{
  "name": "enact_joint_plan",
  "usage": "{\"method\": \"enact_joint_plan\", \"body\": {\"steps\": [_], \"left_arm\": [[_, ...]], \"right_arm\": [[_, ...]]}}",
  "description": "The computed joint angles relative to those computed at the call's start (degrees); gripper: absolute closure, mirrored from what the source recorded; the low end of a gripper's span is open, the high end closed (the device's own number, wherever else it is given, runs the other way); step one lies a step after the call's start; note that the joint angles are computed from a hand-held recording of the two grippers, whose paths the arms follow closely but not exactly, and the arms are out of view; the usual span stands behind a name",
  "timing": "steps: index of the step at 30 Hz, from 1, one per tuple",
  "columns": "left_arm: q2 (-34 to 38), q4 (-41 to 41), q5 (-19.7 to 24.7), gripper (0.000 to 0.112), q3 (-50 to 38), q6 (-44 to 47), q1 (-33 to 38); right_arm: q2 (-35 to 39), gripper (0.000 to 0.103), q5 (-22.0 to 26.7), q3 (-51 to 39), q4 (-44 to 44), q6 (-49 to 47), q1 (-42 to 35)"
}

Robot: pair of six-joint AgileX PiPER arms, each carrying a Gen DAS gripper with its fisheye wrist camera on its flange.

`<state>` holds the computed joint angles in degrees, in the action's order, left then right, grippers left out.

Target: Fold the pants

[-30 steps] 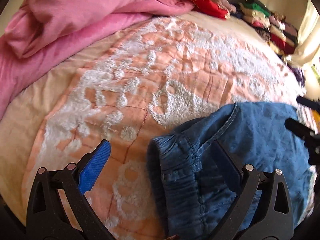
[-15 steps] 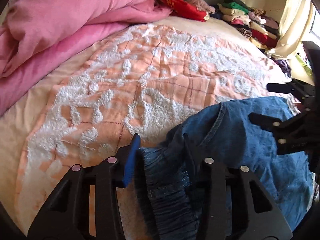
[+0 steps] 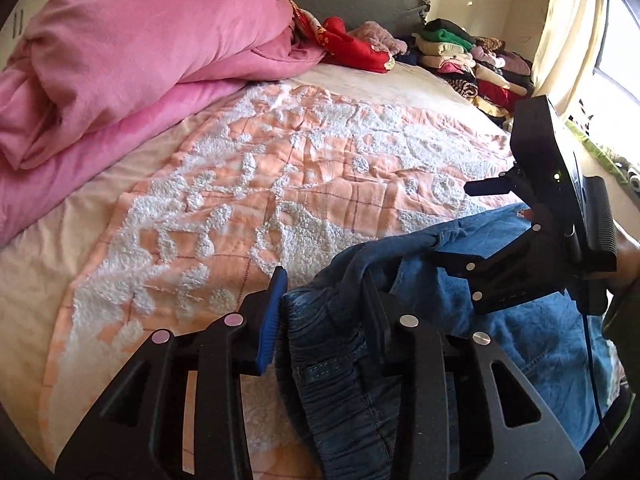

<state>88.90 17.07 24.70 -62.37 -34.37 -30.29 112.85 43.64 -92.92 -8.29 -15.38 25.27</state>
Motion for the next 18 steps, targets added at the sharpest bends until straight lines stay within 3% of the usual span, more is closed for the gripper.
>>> {"method": "enact_joint_plan", "body": {"steps": [1, 7, 18], "left_arm": [[0.11, 0.09, -0.07, 0.085, 0.03, 0.06, 0.02], [-0.10, 4.20, 0.11, 0.085, 0.59, -3.57, -0.89], [-3.66, 8.00, 0.41, 0.085, 2.28, -7.05, -3.03]], "right_arm": [[-0.23, 0.029, -0.38, 0.48, 2.17, -1.66, -0.30], [-2.74, 0.077, -1.23, 4.00, 14.73, -9.40, -2.28], [-17.39, 0.088, -6.59, 18.47, 25.98, -13.44, -4.90]]}}
